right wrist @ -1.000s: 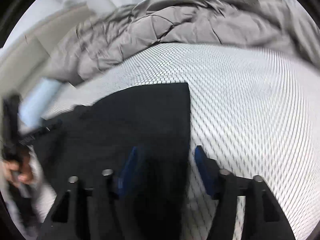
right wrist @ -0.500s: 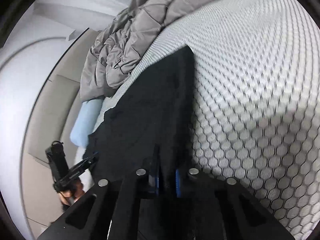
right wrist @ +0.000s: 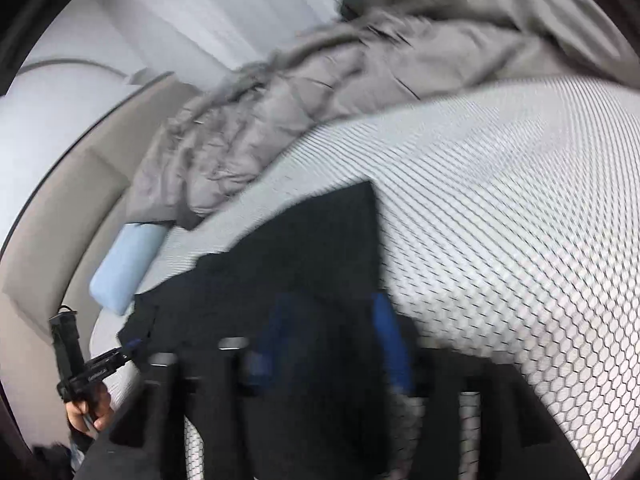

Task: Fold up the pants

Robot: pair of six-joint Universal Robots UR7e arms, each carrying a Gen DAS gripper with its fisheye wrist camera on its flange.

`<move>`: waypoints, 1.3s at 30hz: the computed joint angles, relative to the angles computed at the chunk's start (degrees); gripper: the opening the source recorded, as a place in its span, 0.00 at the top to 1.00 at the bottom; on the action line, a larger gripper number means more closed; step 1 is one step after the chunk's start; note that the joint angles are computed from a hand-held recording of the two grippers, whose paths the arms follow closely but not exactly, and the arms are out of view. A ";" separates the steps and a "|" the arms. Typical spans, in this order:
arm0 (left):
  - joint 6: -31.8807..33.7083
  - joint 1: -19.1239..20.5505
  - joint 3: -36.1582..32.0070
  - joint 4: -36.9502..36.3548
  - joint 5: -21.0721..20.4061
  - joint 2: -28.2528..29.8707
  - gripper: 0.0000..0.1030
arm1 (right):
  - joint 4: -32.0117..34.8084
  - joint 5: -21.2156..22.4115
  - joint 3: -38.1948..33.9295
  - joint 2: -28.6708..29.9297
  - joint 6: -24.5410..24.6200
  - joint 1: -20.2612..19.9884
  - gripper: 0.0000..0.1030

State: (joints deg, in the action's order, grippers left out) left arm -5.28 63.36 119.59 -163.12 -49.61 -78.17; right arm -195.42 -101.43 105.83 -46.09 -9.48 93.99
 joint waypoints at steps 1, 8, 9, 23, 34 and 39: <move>-1.67 0.10 1.83 -2.51 2.02 -1.91 0.24 | -1.08 0.88 0.19 0.27 -1.00 0.41 0.25; -11.60 9.61 2.03 -6.08 -6.28 -6.76 0.15 | -0.29 3.18 -0.60 1.27 1.91 0.55 0.22; -13.24 11.43 0.71 -5.10 -9.19 -6.08 0.17 | -0.17 3.47 -0.65 1.29 2.34 0.47 0.22; -4.04 1.17 -5.44 -13.71 10.46 3.25 0.99 | -3.57 5.81 2.30 -1.36 3.77 -1.21 0.22; 3.75 -12.36 -10.15 1.03 -19.82 18.41 0.63 | -6.23 4.63 4.84 -4.16 2.97 -1.68 0.21; 3.17 -10.62 -8.81 8.38 -27.50 19.79 0.63 | -5.72 3.71 5.24 -4.75 2.90 -1.87 0.21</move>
State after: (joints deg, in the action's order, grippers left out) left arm -2.11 52.73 110.78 -154.74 -77.11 -58.39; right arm -201.14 -97.72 111.07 -50.84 -6.58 92.13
